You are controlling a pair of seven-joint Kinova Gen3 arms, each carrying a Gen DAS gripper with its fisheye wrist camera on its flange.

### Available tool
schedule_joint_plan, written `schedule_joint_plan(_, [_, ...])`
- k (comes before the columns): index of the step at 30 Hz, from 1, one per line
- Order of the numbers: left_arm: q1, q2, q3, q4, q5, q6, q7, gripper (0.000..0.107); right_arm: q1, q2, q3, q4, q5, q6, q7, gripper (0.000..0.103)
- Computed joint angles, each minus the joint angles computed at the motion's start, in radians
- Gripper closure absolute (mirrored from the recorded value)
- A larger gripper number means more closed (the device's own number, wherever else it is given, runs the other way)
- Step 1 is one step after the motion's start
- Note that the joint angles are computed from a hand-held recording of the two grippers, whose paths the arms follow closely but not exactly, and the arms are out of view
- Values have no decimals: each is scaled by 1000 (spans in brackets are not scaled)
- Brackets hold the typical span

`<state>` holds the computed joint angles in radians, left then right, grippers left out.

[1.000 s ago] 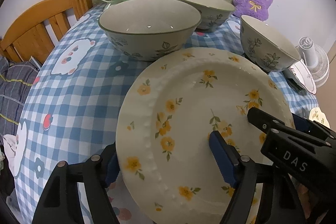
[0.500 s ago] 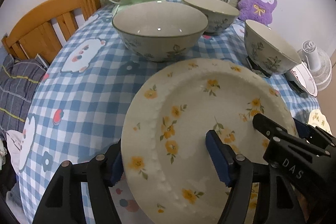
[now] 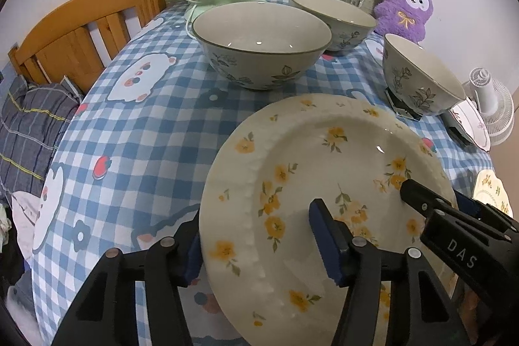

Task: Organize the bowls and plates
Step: 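Lift the round dotted-rim plate with both tools, tilting it upright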

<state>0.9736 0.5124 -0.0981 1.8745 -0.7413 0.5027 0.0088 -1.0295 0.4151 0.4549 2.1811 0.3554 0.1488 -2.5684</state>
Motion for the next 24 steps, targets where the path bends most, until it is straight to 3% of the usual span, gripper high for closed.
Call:
schedule_joint_plan(4, [13,-5,-14,17,-14,-12,36,52,-15,-4,15,13,-1,-10,-6,49])
schedule_joint_plan(12, [54,-23,-87,92,-76,-127,109,58,-69,-4,77,49,-46,-60,40,53])
schedule_joint_plan(15, [161,0,-150,74,-138,-56,186,58,-98,0,107,58,-80,-74,69,54])
schedule_joint_plan(17, [184,5,-147,66,-183,-13,229,59,-130,6,140,65,-105,-87,84,54])
schedule_joint_plan(24, [116,-10,-71,77,-250,4,292,61,-191,12,202,72,-186,-93,156,56])
